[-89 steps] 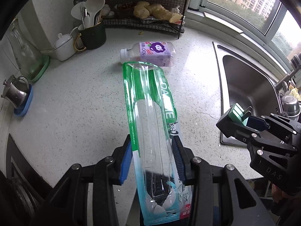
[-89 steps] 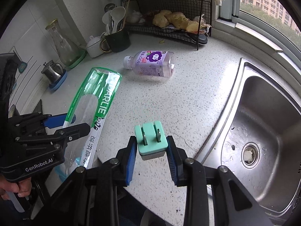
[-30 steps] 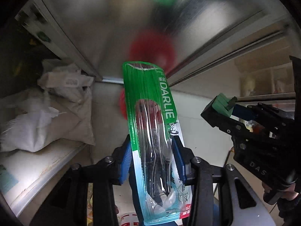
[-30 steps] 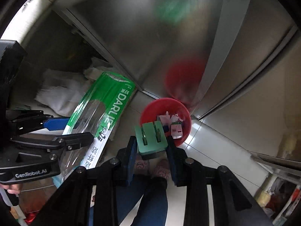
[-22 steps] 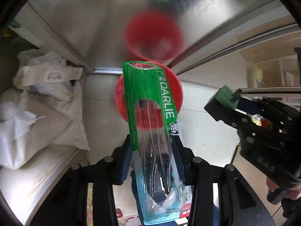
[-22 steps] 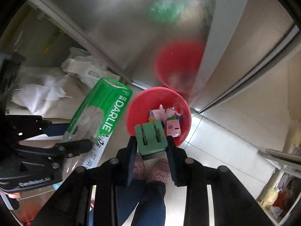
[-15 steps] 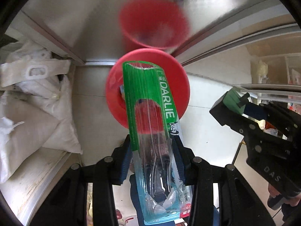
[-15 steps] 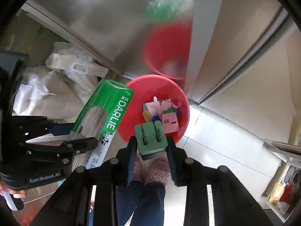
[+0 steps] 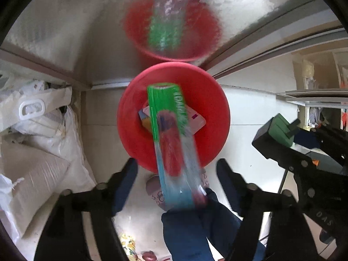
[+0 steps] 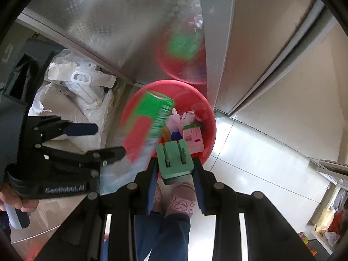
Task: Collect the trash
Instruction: 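Open the left gripper to drop the Darlie package while the right gripper drops the plug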
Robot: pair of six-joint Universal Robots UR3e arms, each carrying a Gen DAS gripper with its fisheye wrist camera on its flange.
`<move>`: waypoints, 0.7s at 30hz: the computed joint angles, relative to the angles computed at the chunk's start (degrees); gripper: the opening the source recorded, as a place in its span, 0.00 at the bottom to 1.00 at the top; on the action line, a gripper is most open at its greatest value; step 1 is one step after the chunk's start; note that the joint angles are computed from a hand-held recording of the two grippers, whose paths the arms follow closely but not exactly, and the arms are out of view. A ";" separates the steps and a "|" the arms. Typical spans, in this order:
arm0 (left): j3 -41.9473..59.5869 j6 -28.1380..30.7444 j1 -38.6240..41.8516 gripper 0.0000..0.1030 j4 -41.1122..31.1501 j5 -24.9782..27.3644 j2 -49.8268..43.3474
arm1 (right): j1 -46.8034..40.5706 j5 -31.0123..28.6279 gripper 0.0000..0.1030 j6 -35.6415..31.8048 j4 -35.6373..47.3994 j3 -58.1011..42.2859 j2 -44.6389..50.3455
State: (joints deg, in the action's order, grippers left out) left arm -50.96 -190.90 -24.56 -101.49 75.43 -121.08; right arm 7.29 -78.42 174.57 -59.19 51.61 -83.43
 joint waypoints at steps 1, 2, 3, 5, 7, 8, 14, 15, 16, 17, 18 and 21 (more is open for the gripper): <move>-0.20 0.39 0.17 0.79 0.19 0.06 0.13 | -0.06 -0.01 0.28 0.20 -0.06 -0.25 0.18; -0.27 0.59 0.28 0.81 0.26 0.31 0.12 | 0.10 0.01 0.28 0.66 -0.20 -0.16 0.10; -0.66 0.81 0.39 0.81 0.48 0.55 0.25 | 0.10 0.18 0.28 0.92 -0.39 -0.05 0.26; -1.91 0.94 0.49 0.84 1.42 1.34 0.82 | 0.43 0.33 0.28 1.27 -1.62 1.05 0.21; -3.74 0.81 0.68 0.88 2.51 2.34 1.89 | 0.92 0.59 0.28 1.23 -1.85 0.57 0.78; -5.04 0.89 0.85 0.88 3.06 2.81 2.71 | 1.20 0.74 0.28 1.24 -2.13 0.57 1.02; -13.51 2.22 3.30 0.92 5.86 4.38 7.59 | 3.28 1.27 0.28 1.81 -3.15 0.02 2.97; -15.15 2.43 3.89 0.97 6.33 4.73 8.63 | 3.79 1.31 0.28 2.21 -3.45 -0.06 3.36; -16.72 2.48 4.51 1.00 6.82 4.96 9.66 | 4.13 1.37 0.28 2.36 -3.82 0.10 3.59; -18.20 2.39 5.23 1.00 7.42 4.63 10.67 | 4.57 1.29 0.28 2.62 -4.21 0.23 3.87; -19.87 2.40 6.20 1.00 7.96 3.98 11.80 | 4.90 1.33 0.28 2.68 -4.48 0.28 4.33; -23.01 2.13 7.85 1.00 9.01 3.13 13.82 | 5.88 1.36 0.28 2.62 -4.28 -0.35 5.73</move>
State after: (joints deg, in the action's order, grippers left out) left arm -73.97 -188.76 -16.71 -92.48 78.57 -107.27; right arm 13.17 -77.06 177.19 -63.47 51.26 -77.70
